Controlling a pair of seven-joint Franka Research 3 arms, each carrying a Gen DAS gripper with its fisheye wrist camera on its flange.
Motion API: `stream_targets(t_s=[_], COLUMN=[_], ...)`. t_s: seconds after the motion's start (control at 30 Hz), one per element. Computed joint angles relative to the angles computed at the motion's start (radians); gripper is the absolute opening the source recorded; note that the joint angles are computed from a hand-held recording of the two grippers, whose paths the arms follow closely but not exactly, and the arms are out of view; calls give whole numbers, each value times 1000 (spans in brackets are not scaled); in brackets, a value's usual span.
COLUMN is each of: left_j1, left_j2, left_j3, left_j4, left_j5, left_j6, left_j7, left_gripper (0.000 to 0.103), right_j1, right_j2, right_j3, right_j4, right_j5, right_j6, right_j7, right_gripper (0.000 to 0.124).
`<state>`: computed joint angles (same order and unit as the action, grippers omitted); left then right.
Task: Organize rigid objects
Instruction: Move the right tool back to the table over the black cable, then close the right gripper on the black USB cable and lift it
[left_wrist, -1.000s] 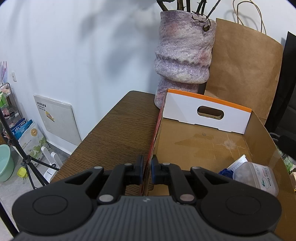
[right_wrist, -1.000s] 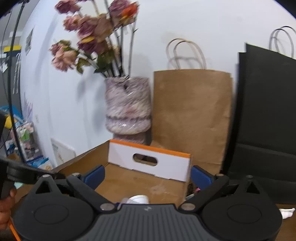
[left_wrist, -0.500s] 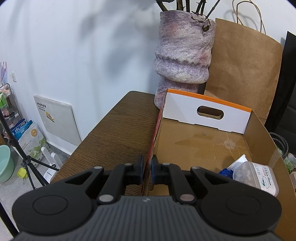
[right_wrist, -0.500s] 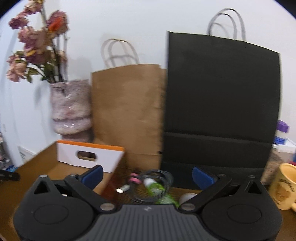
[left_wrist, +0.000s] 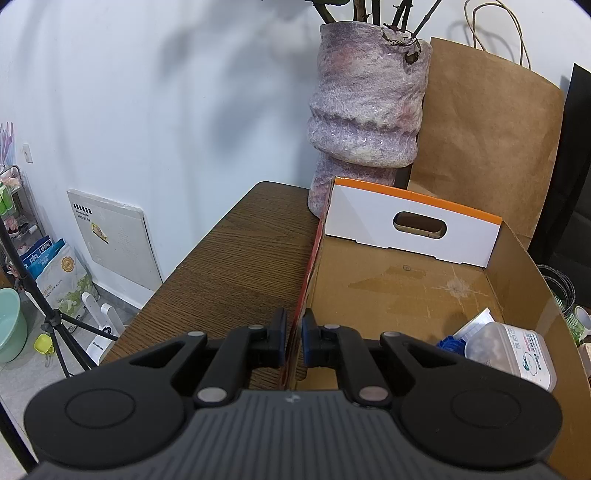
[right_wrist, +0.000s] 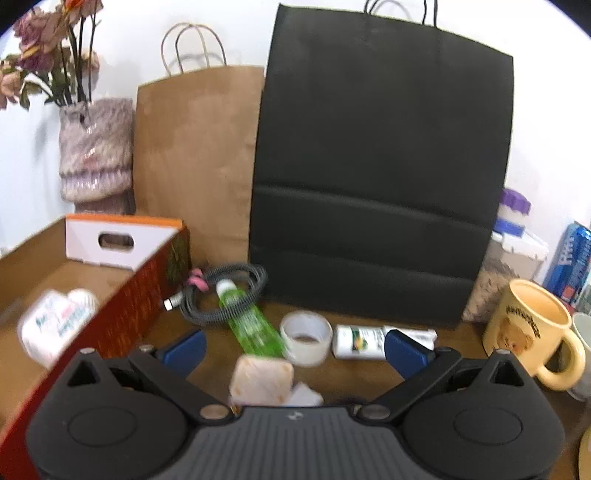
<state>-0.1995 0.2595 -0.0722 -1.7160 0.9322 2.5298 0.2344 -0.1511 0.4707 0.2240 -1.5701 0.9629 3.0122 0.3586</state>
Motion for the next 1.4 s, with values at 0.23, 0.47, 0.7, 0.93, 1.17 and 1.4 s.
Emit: stream_targets(t_s=[0.23, 0.47, 0.7, 0.93, 1.17, 1.4], left_j1=[-1, -1, -2, -2, -2, -3], left_j2=[0, 0, 4, 3, 3, 3], left_j3=[0, 0, 1, 2, 2, 1], left_j4=[0, 0, 6, 5, 5, 5], left_j5=[1, 2, 3, 3, 3, 4], left_j6=[-1, -2, -4, -3, -3, -3], left_j7=[-1, -2, 1, 0, 0, -1], left_gripper=[9, 9, 9, 9, 9, 9], right_j1=[4, 27, 6, -15, -60, -48], right_j2=[-41, -55, -12, 33, 40, 25], right_j3=[-55, -132, -137, -122, -73, -77], right_j4=[-84, -128, -77, -5, 10, -5], right_j5=[-46, -164, -258, -250, -183, -107], right_j6=[-10, -44, -92, -157, -183, -158], right_j7=[35, 137, 267, 298, 233, 153], right_gripper=[103, 103, 103, 103, 81, 53])
